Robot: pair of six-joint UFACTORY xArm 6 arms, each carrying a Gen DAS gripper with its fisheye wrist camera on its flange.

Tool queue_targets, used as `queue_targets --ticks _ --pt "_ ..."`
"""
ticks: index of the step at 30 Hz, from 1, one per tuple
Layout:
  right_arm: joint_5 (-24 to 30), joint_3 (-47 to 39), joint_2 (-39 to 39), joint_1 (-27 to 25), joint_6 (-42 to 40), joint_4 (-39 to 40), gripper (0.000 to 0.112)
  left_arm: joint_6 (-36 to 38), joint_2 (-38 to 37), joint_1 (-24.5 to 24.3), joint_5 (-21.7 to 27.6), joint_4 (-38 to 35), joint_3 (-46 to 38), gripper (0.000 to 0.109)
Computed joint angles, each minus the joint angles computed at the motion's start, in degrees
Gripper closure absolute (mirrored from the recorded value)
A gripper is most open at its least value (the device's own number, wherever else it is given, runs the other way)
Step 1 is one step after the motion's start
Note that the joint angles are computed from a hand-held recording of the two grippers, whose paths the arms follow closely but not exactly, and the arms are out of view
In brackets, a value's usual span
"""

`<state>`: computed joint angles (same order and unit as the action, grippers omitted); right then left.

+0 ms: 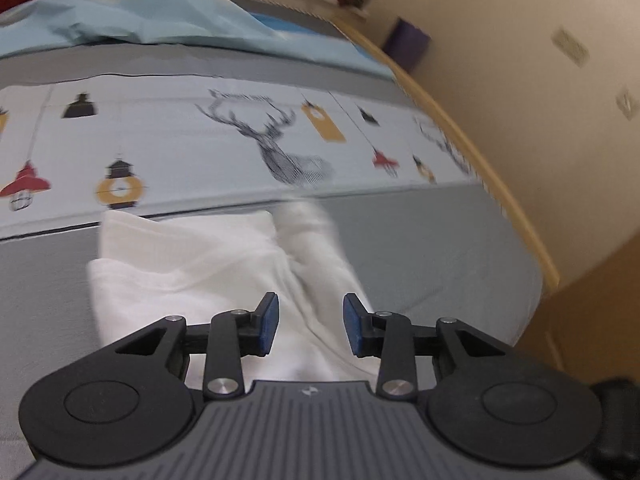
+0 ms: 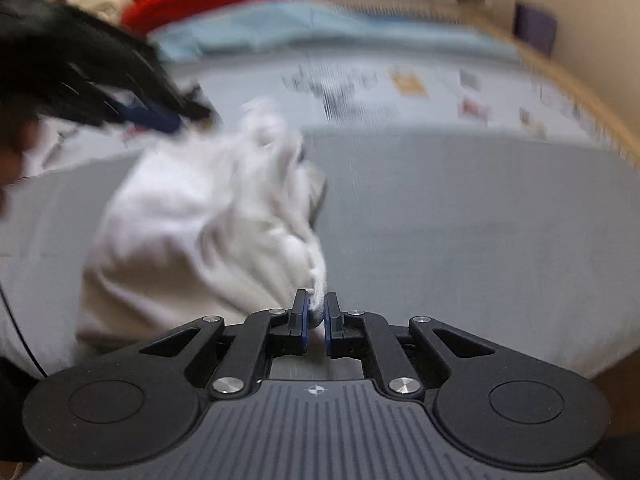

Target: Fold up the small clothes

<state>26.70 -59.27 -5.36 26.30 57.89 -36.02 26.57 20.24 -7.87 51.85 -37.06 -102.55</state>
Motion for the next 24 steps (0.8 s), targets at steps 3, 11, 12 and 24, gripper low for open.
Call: queue_targets --ticks 3,11,12,24 --pt "-2.35 0.33 1.0 -1.26 -3.93 10.82 0.101 -3.13 1.04 1.33 2.38 4.85 -2.17 0.07" --pt "-13.71 1.41 2.45 -3.37 0.9 12.93 0.061 2.1 -2.08 3.36 6.6 9.77 1.4 0.071" --pt "-13.83 1.47 2.31 -3.53 -3.63 18.22 0.061 2.73 -2.45 3.6 7.22 9.45 1.84 0.071" --pt "8.45 -3.88 3.49 -5.04 -2.14 20.6 0.112 8.98 -3.0 0.34 13.39 23.37 6.37 0.07"
